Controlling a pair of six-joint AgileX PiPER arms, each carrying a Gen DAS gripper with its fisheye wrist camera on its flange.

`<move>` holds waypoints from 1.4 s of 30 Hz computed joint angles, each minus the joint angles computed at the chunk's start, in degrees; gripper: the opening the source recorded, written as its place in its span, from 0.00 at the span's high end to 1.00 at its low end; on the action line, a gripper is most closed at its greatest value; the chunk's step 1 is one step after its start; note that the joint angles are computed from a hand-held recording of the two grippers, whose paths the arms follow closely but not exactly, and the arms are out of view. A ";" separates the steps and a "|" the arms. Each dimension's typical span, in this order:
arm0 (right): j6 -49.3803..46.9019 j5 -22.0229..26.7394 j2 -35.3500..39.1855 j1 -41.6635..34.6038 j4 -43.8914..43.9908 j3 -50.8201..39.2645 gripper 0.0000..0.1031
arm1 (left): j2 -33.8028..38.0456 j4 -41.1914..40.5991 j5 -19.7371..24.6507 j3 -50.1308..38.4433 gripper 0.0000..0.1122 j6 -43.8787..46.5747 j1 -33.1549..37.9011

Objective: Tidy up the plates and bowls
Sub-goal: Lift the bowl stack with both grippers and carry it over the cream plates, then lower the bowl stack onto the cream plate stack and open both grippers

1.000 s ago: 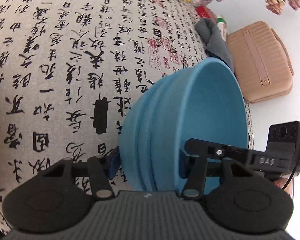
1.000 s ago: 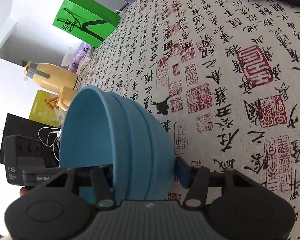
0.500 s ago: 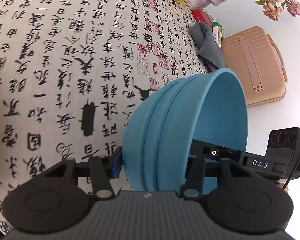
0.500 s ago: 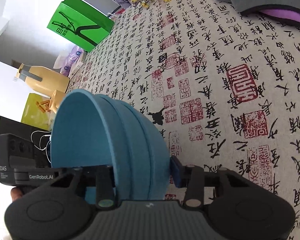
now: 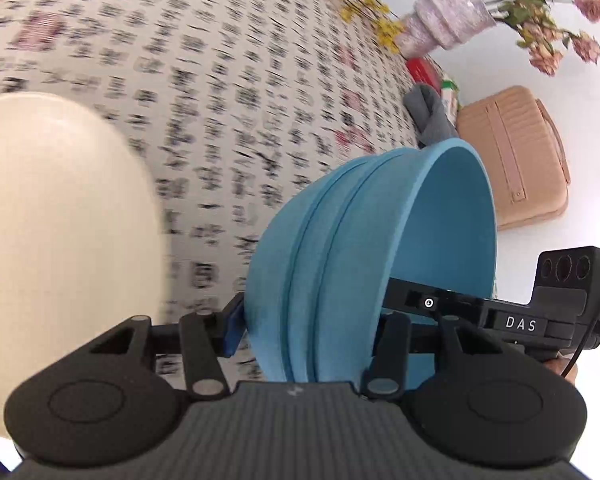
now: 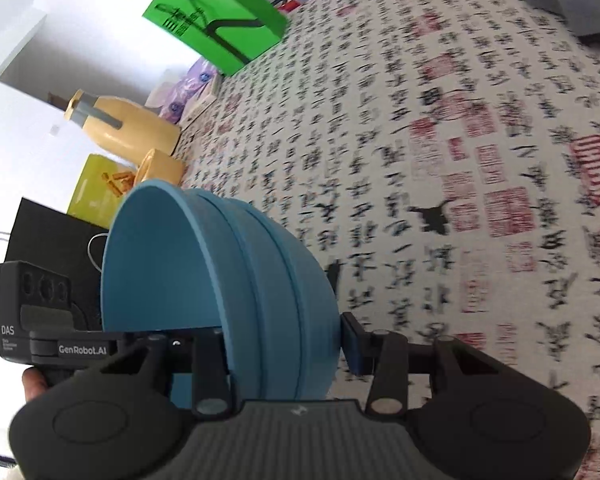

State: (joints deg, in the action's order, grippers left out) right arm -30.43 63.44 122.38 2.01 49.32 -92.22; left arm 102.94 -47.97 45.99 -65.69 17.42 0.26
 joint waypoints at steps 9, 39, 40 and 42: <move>7.87 -0.48 5.63 11.52 0.63 -10.35 0.61 | -4.86 0.21 3.28 4.56 0.55 7.76 14.93; 23.97 -4.37 11.76 22.71 -7.87 -22.58 0.47 | -6.06 0.86 6.15 4.91 0.50 17.94 31.82; 23.33 -5.08 10.49 22.63 -8.33 -21.18 0.47 | -8.17 0.81 4.78 6.09 0.45 18.14 31.69; 21.42 -6.44 7.84 22.43 -8.68 -18.34 0.45 | -12.47 1.08 1.26 8.54 0.41 17.84 31.05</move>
